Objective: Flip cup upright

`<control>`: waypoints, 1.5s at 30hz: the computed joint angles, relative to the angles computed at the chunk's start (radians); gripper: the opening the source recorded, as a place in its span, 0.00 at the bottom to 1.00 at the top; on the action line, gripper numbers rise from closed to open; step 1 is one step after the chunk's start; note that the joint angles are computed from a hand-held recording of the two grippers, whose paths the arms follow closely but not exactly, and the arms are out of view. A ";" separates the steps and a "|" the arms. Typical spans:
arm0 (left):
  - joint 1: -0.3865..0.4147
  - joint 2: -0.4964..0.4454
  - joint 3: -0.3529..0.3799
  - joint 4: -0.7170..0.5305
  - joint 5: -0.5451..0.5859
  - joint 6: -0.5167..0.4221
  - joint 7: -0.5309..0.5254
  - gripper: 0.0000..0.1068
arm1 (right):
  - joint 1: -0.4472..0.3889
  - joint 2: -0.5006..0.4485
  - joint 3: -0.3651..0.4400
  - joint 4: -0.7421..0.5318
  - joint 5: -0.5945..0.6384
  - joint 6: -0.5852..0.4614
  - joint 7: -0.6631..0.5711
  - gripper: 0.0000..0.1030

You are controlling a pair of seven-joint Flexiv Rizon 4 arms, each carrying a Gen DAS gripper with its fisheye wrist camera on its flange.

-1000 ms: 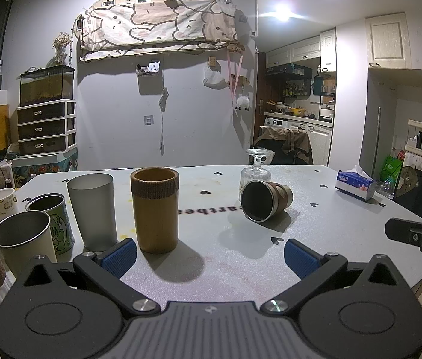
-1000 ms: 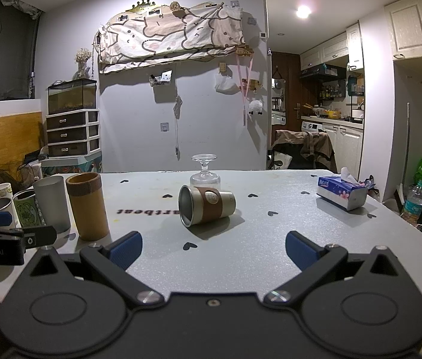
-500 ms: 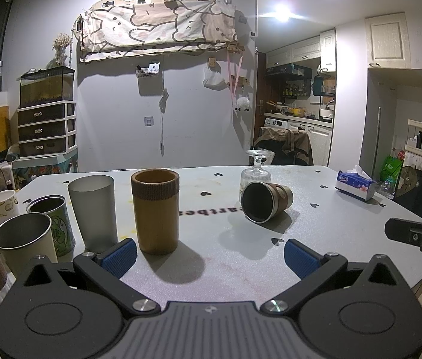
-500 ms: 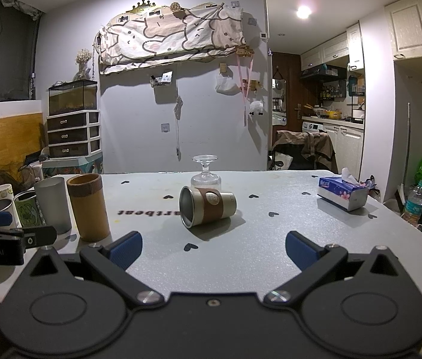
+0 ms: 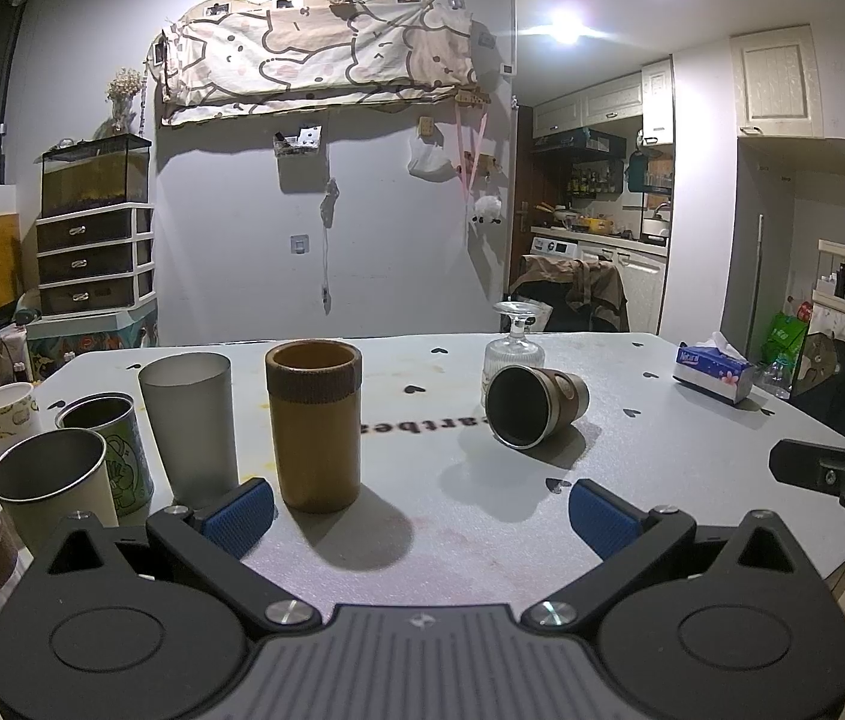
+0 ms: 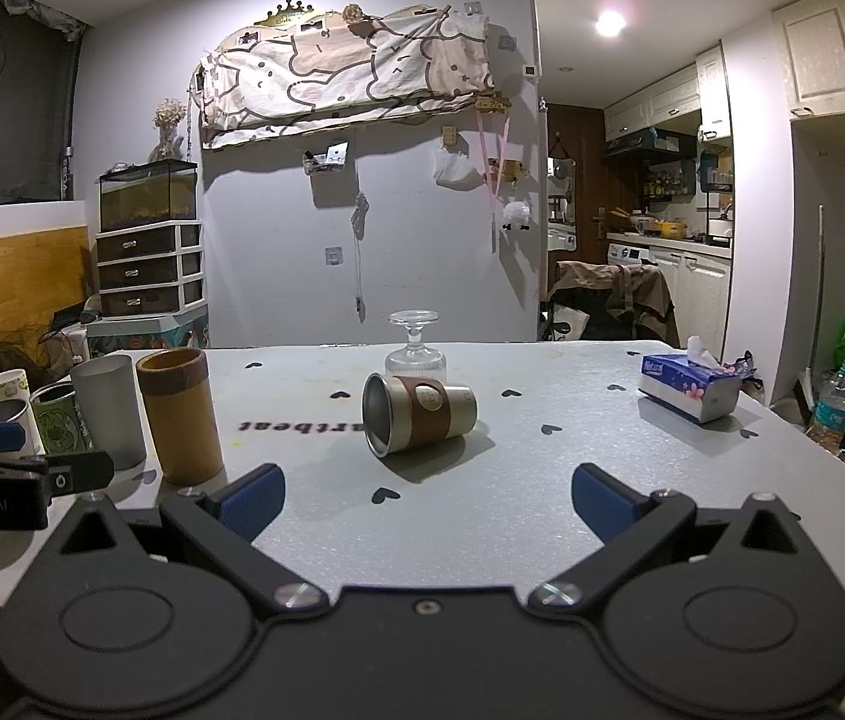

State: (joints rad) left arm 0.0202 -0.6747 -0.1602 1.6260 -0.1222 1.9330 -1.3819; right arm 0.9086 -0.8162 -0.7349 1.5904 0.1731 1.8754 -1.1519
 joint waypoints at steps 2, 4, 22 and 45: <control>0.000 0.000 0.000 0.000 0.000 0.000 -0.001 0.96 | -0.001 0.000 0.001 0.000 0.000 0.000 0.000 1.00; 0.000 0.000 0.001 -0.001 0.001 0.000 -0.001 0.96 | -0.001 0.000 0.002 -0.001 0.000 0.000 0.000 1.00; 0.000 0.000 0.000 -0.001 0.003 0.000 -0.002 0.96 | -0.006 -0.001 0.006 -0.002 0.002 0.002 -0.003 1.00; 0.017 -0.010 0.004 0.022 0.010 0.024 -0.017 0.96 | -0.138 -0.116 0.013 -0.337 -0.123 -0.176 0.132 1.00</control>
State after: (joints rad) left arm 0.0375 -0.6849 -0.1562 1.6475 -0.1123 1.9567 -1.3984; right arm 0.7707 -0.9322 -0.7223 1.2533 0.0505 1.6991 -1.0197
